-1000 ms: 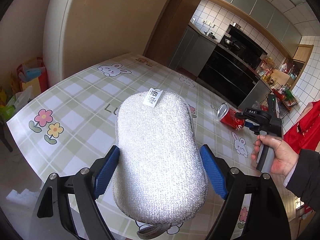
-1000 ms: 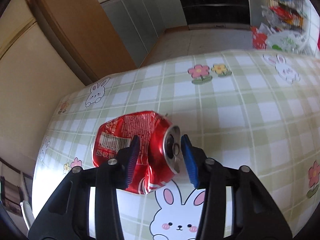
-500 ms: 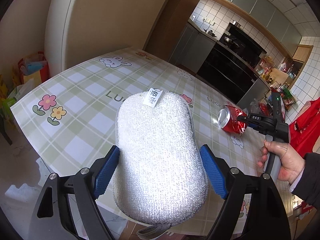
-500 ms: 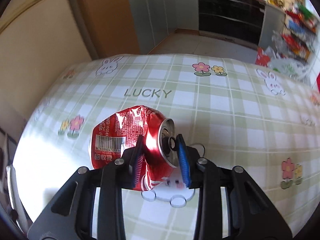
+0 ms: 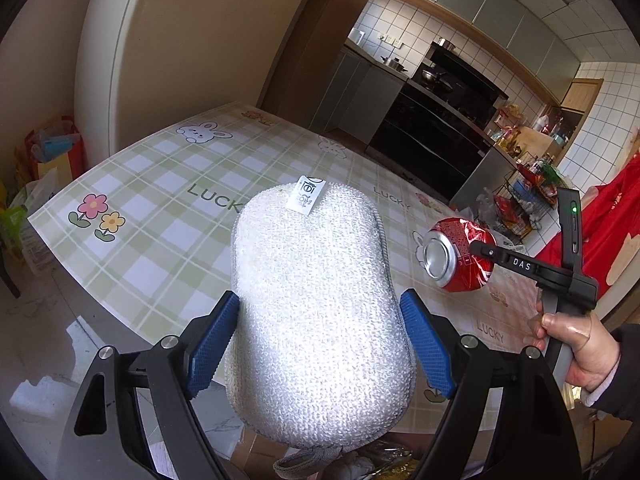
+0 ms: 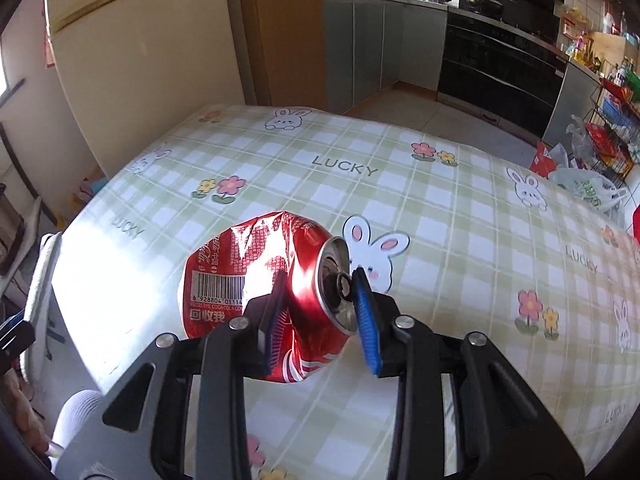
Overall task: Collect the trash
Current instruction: 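Carry the sponge and red can over the brown bin with both grippers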
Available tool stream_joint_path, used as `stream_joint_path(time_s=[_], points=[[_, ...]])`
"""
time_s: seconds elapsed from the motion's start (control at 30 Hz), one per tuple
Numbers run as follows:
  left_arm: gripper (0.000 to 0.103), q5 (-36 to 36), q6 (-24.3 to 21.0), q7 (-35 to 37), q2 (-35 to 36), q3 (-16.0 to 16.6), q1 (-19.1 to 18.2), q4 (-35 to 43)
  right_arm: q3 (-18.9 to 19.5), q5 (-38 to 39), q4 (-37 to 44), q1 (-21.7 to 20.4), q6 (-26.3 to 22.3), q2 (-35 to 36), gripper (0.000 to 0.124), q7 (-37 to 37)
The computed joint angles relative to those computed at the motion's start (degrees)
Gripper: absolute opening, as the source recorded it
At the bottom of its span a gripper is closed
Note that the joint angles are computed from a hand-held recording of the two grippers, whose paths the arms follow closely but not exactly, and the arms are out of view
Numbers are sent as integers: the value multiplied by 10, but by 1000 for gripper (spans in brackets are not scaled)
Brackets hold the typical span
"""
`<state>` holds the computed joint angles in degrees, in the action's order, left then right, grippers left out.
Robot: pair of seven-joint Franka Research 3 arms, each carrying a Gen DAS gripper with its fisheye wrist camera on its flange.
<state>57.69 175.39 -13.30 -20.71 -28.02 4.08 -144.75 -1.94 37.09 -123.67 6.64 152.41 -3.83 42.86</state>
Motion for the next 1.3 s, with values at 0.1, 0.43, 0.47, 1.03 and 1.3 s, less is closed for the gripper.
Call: stream_joint_path(time_s=[0.1,0.43,0.47,1.03,1.3], points=[[80,-34,7,30,-2,17,-37,-3,-15,47,-53,0,-21,-64,35,-33],[80,-165,-12,165,-17,38,-142,4,-86,143,-220,-4,-43,-296,35,-72],[80,-177,-13,177,-19,39,-151,5,-92,143,-237,-7,-44,-325,35,-72],[80,-332,-45,296,-40,33,-275,18,-170,102,-386,-74,-84,-641,35,-10],[80,-328,-64,326,-28,24,-280,43,-192,103,-385,-71,-66,-648,35,-12]])
